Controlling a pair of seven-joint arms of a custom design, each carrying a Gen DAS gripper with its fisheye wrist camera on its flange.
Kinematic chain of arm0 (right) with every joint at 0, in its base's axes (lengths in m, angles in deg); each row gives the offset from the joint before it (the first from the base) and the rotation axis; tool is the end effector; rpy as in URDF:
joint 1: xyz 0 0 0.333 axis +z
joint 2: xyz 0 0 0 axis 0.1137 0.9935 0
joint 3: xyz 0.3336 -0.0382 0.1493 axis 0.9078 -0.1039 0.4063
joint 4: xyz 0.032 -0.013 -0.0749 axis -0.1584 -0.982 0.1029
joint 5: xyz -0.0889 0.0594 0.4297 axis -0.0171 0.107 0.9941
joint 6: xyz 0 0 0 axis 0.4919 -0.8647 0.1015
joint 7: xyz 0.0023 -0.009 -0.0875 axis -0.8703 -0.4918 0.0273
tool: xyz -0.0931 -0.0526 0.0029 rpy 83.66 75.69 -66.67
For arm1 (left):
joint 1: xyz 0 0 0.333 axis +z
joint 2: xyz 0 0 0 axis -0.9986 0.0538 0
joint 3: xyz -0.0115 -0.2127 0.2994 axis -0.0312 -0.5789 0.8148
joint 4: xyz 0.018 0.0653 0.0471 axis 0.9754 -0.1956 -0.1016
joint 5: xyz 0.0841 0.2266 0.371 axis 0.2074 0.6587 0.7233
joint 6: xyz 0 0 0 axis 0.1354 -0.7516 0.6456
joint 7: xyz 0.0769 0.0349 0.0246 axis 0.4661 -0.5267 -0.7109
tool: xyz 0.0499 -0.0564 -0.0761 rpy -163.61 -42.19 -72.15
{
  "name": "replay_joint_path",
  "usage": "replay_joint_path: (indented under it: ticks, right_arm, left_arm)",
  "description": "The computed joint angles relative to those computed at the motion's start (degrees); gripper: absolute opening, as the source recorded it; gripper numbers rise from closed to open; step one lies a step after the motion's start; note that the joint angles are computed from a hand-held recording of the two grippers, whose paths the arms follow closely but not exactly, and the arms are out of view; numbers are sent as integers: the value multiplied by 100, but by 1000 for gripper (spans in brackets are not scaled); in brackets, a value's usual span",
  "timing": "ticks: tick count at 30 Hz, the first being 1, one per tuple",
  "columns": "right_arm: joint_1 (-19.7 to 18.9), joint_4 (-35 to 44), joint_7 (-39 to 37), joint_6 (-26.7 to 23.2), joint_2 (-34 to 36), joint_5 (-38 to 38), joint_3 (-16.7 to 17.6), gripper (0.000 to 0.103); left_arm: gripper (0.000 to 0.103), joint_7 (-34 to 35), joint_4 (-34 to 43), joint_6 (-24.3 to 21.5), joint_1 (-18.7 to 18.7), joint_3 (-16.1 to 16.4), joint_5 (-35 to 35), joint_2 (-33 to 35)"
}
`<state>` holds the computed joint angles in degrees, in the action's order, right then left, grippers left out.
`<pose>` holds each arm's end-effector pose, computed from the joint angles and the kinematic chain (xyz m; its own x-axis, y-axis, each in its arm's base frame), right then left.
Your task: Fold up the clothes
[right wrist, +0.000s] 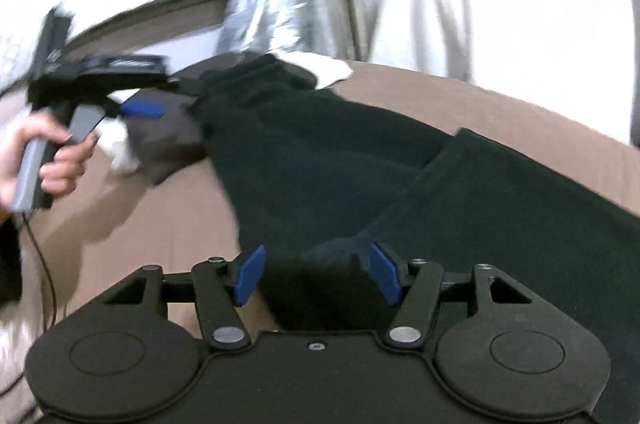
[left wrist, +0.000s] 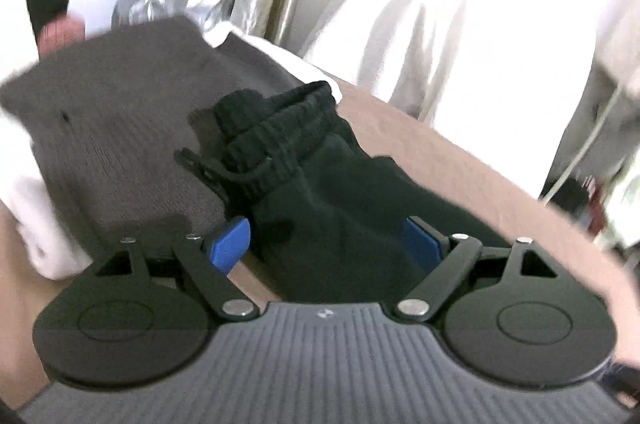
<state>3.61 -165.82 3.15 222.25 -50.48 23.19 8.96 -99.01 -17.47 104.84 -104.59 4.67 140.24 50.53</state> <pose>0.7322 0.0078 0.5043 0.7078 -0.6863 -0.1673 -0.5077 -0.3296 -0.7960 0.6815 -0.2927 0.5440 0.4491 -0.8119 0.3731 -0.3747 -0.5502 -0.7463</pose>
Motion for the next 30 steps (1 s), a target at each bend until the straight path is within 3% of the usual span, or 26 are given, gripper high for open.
replay_joint_path:
  ticks: [2, 5, 10, 13, 15, 16, 19, 21, 26, 30]
  right_arm:
    - [92, 102, 368, 210, 134, 12, 24, 64]
    - [112, 139, 730, 361, 273, 28, 73, 64]
    - [123, 74, 891, 256, 467, -370, 125, 67]
    - [25, 17, 713, 133, 452, -263, 179, 73]
    - [-30, 125, 866, -101, 518, -246, 173, 80]
    - [-58, 179, 943, -216, 552, -236, 171, 83]
    - [-118, 138, 757, -312, 519, -148, 194, 86]
    - [-110, 30, 517, -271, 443, -127, 194, 89]
    - [-68, -57, 389, -303, 347, -128, 142, 92]
    - [-171, 174, 933, -716, 372, -78, 54, 89]
  left_arm:
    - [84, 135, -1, 207, 148, 37, -152, 115]
    - [84, 799, 303, -237, 191, 83, -551, 452]
    - [84, -708, 225, 607, 128, 543, 66, 610]
    - [86, -2055, 312, 547, -13, 800, 844, 685]
    - [89, -2415, 428, 505, 48, 773, 987, 782]
    - [89, -2380, 502, 487, 88, 735, 964, 845]
    - [75, -707, 938, 30, 158, 460, 329, 1159]
    - [45, 119, 1234, -404, 44, 438, 41, 1349]
    - [27, 806, 2009, -1385, -487, 651, 127, 1768]
    - [25, 454, 2052, -1321, -754, 759, 429, 1594]
